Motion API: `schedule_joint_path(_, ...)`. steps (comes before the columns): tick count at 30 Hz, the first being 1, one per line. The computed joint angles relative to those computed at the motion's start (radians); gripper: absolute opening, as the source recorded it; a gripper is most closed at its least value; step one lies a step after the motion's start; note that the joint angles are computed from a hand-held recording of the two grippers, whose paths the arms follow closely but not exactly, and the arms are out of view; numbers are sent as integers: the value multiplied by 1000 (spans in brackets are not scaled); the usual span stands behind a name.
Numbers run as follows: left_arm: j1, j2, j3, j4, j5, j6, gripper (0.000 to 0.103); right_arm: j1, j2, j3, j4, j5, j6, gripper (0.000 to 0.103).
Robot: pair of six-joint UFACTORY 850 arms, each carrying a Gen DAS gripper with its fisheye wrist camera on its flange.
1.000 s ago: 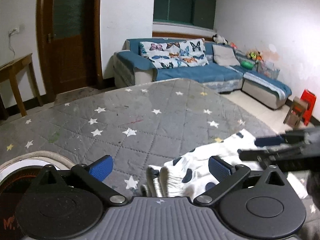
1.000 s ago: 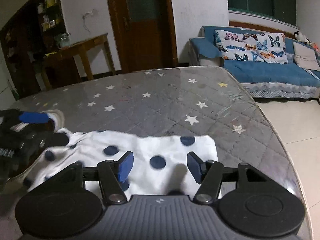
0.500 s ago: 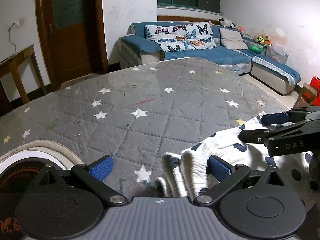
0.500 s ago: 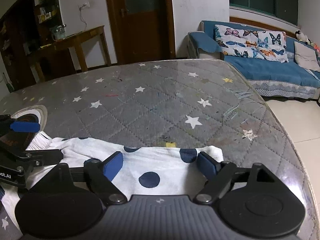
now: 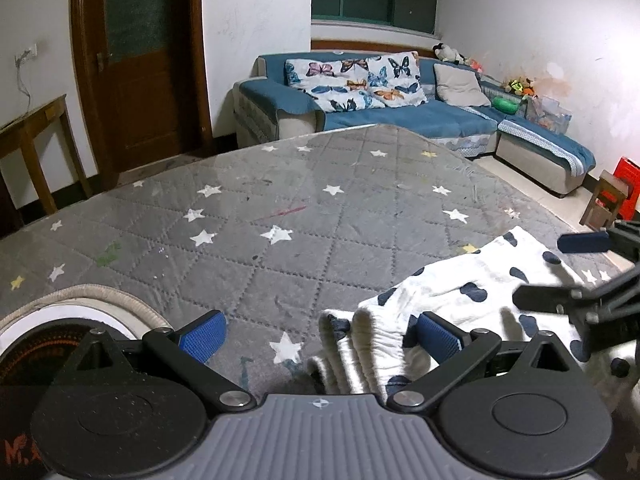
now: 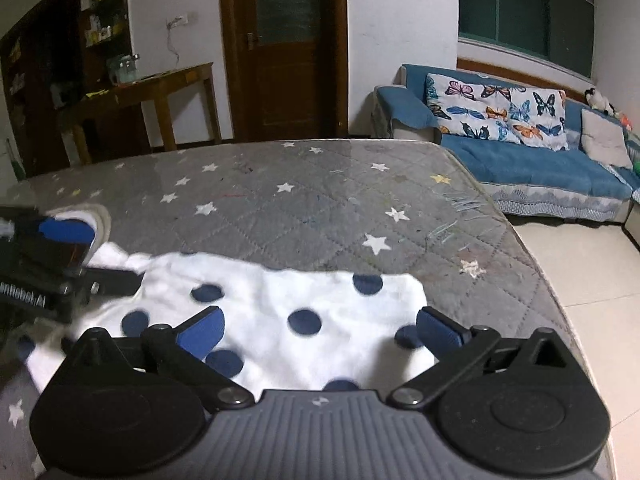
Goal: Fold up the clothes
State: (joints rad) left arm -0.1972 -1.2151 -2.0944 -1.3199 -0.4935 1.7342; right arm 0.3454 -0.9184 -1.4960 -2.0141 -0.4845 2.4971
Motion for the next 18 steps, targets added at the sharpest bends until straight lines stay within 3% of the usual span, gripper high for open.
schedule_joint_path(9, -4, 63, 115, -207, 40, 250, 103, 46, 17, 48, 4, -33, 0, 103)
schedule_joint_path(18, -12, 101, 176, -279, 68, 337, 103, 59, 0, 48, -15, -24, 62, 103)
